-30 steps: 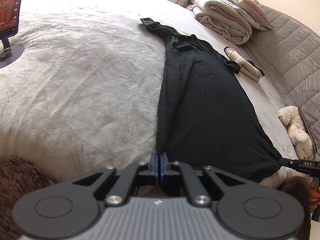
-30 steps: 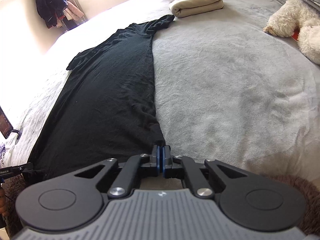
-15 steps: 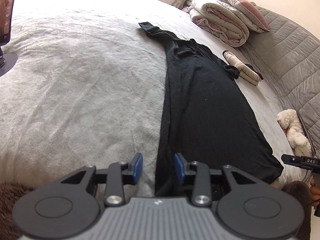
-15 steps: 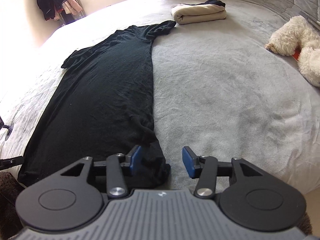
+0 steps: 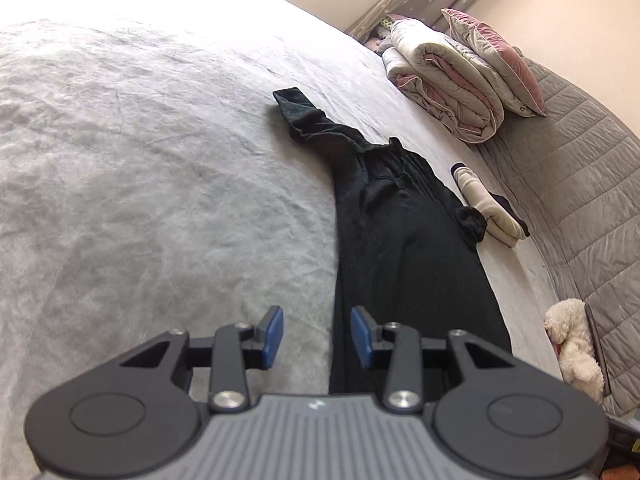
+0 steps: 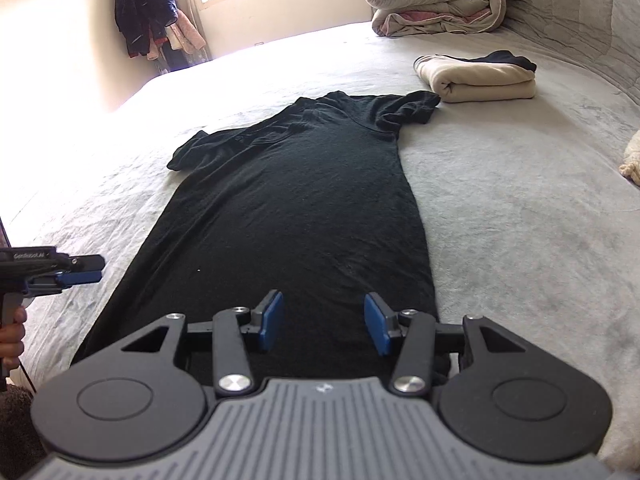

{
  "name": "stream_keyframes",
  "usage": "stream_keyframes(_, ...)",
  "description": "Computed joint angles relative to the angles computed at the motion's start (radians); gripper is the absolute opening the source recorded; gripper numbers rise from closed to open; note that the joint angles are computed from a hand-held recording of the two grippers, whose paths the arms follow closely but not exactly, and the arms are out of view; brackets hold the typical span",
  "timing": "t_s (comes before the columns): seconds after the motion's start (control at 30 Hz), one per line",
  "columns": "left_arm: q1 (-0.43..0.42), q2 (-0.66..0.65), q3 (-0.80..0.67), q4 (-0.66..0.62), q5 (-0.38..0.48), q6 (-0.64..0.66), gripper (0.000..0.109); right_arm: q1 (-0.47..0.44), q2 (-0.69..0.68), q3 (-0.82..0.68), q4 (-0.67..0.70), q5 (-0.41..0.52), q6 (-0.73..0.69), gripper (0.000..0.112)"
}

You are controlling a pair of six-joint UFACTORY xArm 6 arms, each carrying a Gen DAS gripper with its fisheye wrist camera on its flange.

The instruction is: Fold clothes

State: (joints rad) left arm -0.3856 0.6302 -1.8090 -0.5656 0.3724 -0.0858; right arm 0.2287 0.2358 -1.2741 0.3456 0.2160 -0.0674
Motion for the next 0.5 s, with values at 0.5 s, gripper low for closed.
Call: stream_keyframes(0.5, 0.05, 0.242, -0.332, -0.331, 0.147, 0.219, 0.018, 0.116, 0.286, -0.417, 0.37, 0.119, -0.396, 0.031)
